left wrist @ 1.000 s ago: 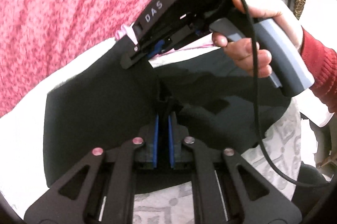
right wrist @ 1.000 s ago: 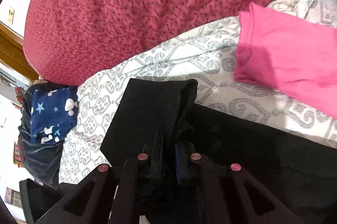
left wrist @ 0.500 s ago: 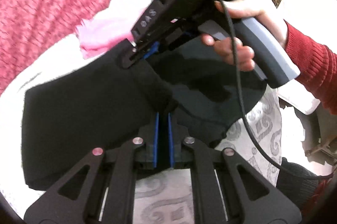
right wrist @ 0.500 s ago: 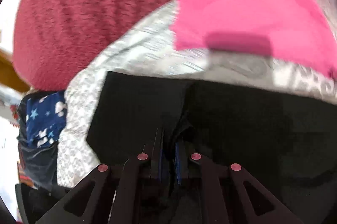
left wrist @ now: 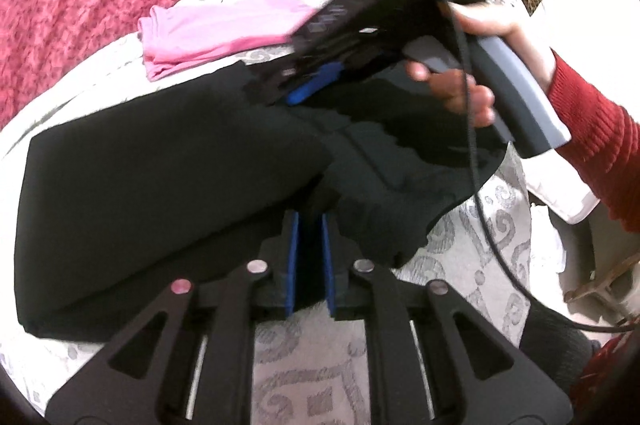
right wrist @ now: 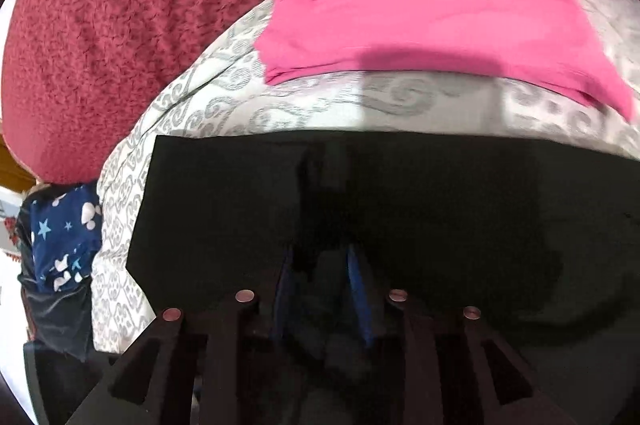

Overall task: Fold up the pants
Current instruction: 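Open both grippers and release the folded black trousers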

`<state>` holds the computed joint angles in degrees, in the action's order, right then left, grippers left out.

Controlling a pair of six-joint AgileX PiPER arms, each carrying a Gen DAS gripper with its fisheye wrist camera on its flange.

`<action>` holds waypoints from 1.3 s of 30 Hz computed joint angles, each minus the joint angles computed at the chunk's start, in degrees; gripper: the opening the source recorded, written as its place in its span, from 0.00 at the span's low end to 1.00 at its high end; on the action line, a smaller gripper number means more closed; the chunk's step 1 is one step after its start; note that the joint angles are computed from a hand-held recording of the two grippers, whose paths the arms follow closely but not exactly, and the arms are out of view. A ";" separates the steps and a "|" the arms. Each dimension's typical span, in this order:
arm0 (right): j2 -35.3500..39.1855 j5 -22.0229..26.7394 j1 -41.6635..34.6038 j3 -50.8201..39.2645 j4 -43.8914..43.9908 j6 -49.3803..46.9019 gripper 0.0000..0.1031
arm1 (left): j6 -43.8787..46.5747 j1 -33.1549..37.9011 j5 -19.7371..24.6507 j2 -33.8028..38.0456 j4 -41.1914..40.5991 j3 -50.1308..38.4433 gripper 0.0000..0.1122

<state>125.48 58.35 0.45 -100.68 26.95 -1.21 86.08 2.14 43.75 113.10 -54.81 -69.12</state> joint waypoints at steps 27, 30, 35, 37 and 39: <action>-52.84 -5.61 -36.67 60.48 11.53 -13.67 0.49 | -27.43 -10.85 -7.46 -20.85 10.17 15.72 0.58; -51.82 -6.85 -41.02 61.98 15.77 -17.66 0.52 | -33.93 -17.47 -9.07 -18.74 13.14 12.43 0.58; -47.16 -7.47 -46.64 64.12 30.92 -28.29 0.66 | -42.39 -21.80 -9.72 -14.95 16.41 7.58 0.58; -45.86 -8.90 -45.45 63.69 33.15 -29.52 0.71 | -43.82 -21.46 -9.61 -14.30 16.85 7.06 0.58; -45.35 -11.16 -43.34 63.37 34.40 -29.60 0.72 | -45.84 -20.35 -10.01 -13.57 17.76 6.72 0.59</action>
<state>80.13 47.18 -42.89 -37.30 61.35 -30.81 40.24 -18.20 33.75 99.53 -37.04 -62.39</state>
